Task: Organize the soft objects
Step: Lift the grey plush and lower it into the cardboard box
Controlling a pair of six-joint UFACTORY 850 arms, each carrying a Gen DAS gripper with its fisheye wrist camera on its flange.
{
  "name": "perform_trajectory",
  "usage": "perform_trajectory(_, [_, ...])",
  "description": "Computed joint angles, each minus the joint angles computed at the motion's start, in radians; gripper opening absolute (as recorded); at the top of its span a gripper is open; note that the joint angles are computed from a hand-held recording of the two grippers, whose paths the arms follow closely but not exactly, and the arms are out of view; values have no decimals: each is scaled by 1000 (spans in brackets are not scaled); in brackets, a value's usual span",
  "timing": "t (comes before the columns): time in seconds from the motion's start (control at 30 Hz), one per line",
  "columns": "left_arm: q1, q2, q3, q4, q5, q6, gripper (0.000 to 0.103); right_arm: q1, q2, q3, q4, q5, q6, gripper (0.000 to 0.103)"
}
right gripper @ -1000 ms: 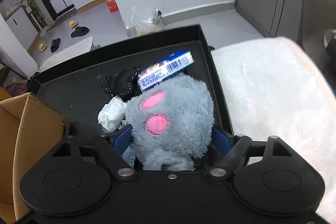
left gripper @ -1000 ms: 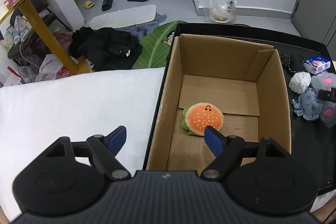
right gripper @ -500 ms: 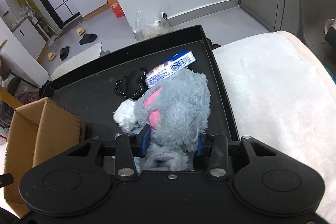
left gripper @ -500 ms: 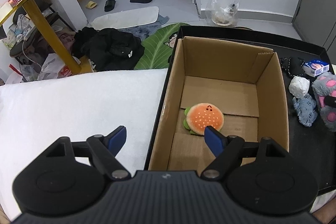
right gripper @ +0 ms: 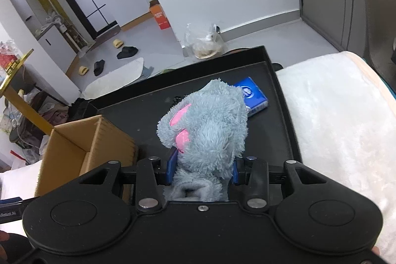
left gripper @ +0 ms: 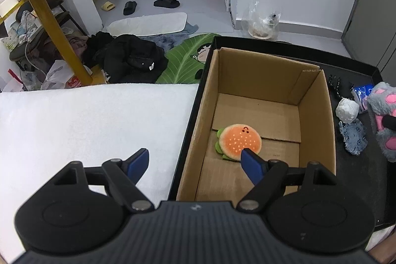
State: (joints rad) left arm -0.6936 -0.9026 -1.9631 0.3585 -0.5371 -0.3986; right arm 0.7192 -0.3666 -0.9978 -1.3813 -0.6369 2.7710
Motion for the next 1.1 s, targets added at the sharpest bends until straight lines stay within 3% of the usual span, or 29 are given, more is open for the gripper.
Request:
perform_trajectory(0.23, [8,1,8,-43,13,31,80,-2,-7,-30,-83,22,38,40])
perform_trajectory(0.5, [32,-9,-1,-159,8,92,76,6,-24,-93,-103,17,-38,40])
perform_trajectory(1.1, [58,-17,3,-313,25,225,30,14,-139,-331,21,33,-473,41])
